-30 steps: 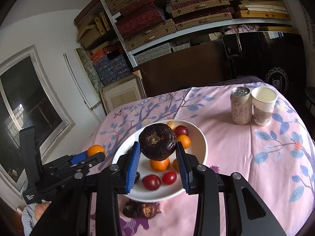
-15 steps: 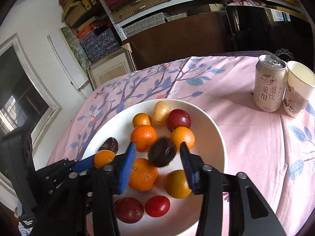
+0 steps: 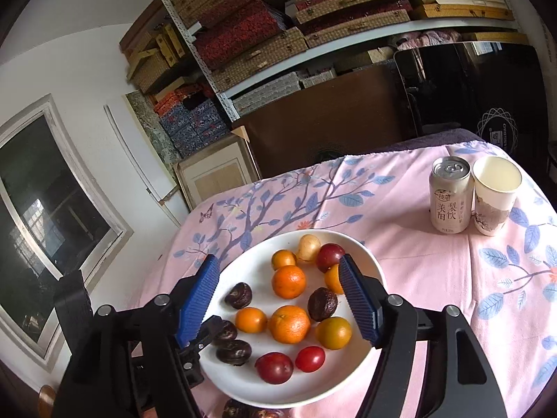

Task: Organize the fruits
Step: 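Move both open grippers back toward the last dark fruits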

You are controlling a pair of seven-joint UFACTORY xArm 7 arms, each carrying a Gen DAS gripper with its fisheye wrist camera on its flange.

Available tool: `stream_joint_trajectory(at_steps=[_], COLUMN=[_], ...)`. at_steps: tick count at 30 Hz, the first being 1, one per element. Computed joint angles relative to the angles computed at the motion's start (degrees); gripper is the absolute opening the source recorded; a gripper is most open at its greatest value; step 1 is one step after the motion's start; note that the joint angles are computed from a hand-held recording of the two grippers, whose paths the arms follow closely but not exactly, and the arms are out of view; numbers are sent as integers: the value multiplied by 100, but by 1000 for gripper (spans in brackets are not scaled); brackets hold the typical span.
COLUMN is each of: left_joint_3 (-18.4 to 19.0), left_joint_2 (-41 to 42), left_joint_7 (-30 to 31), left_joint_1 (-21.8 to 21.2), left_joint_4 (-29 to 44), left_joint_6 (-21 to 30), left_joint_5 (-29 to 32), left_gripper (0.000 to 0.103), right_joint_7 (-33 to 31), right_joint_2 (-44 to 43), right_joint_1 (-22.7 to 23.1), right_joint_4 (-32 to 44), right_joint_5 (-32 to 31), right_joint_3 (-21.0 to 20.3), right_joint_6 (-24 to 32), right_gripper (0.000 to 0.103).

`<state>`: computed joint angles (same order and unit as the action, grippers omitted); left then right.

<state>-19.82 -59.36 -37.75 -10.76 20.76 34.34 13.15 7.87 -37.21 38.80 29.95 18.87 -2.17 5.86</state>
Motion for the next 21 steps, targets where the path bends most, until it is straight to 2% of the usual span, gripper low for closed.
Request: stream_joint_trajectory(at_steps=[1, 4, 6, 8, 13, 18, 21], left_joint_3=[-115, -400, -489, -590, -992, -1207, -1253], left_joint_2=[-168, -652, -935, -1183, -1557, -1678, -1776], left_joint_7=[-59, -281, -422, -538, -779, -966, -1082], left_joint_1=[11, -37, -164, -327, -674, -984, -1127], left_joint_4=[-18, -120, -204, -275, -310, -309, -323], left_joint_6=[122, 456, 675, 926, 1452, 1814, 2053], left_joint_5=[46, 137, 124, 102, 194, 265, 285], left_gripper=[82, 89, 92, 92, 95, 95, 95], right_joint_7=[51, 331, 582, 771, 1211, 1450, 1460], right_joint_2=[-142, -612, -895, -1095, -1633, -2049, -2028], right_joint_1=[-90, -564, -845, -917, -837, -558, -442], right_joint_4=[-69, -334, -543, -727, -1355, -1768, -1808], right_joint_5=[-59, -410, -672, -886, -1182, -1259, -1272], right_joint_3=[158, 835, 1245, 1452, 1595, 1406, 1300], right_joint_6=[39, 181, 228, 343, 757, 1168, 1163], right_gripper=[75, 80, 86, 87, 87, 88, 89])
